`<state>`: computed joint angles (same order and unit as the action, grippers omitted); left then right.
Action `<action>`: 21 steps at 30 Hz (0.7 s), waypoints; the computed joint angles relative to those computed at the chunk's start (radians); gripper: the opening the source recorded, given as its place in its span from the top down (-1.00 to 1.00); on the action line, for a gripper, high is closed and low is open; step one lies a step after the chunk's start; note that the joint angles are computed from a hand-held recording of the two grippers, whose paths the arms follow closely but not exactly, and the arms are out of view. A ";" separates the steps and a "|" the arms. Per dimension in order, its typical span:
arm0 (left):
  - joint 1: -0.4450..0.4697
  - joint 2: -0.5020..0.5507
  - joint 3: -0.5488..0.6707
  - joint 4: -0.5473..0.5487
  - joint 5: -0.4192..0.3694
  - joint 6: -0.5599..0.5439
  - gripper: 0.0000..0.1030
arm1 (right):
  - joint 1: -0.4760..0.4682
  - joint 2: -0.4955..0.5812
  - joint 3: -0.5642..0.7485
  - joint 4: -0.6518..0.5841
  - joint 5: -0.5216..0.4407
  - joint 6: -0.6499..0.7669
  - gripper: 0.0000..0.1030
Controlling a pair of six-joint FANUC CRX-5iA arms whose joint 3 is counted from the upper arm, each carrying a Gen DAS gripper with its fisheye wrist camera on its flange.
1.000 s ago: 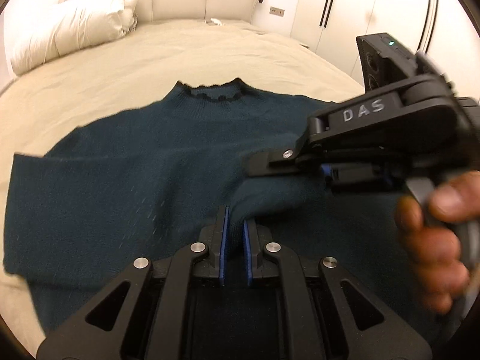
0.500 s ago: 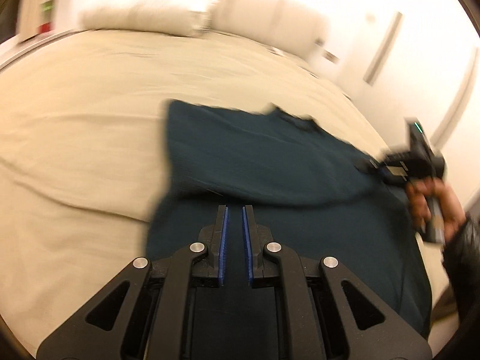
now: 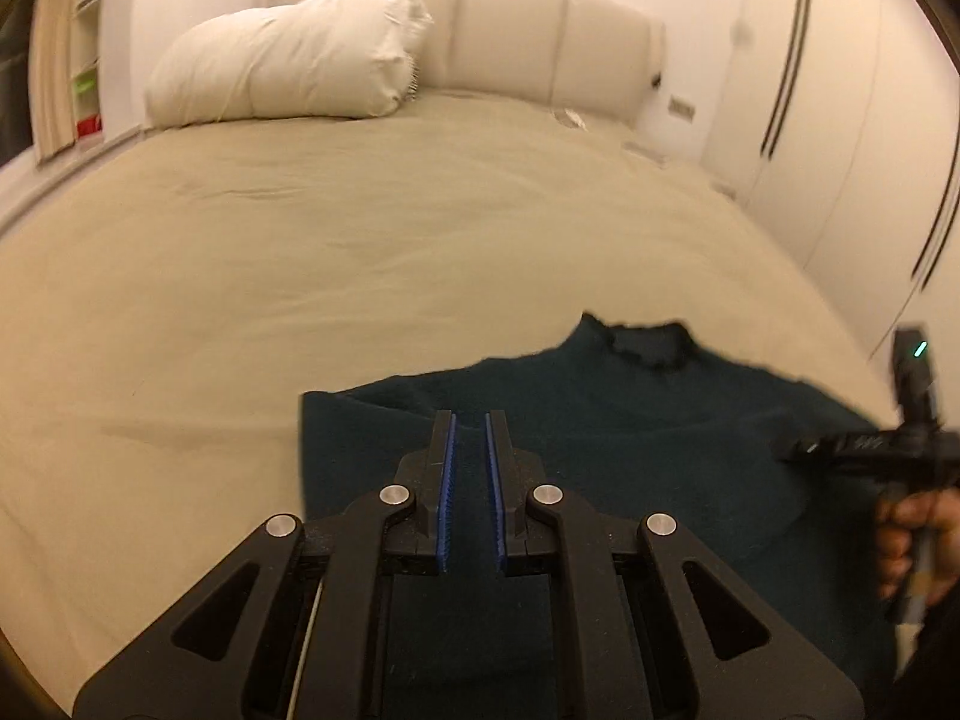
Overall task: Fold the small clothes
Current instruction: 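Lay the held sleeve on the sweater body and press it flat with the left tool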
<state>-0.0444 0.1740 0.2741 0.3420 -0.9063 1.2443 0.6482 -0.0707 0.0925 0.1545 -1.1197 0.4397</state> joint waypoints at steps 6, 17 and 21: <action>-0.055 0.109 0.109 -0.257 -0.101 0.099 0.82 | -0.004 -0.001 -0.005 -0.002 0.009 0.010 0.72; -0.064 0.097 0.109 -0.385 -0.084 0.173 0.81 | 0.000 0.001 -0.021 0.058 0.001 -0.008 0.70; -0.040 0.092 0.081 -0.321 -0.065 0.155 0.81 | 0.045 -0.026 -0.048 0.178 -0.066 -0.140 0.59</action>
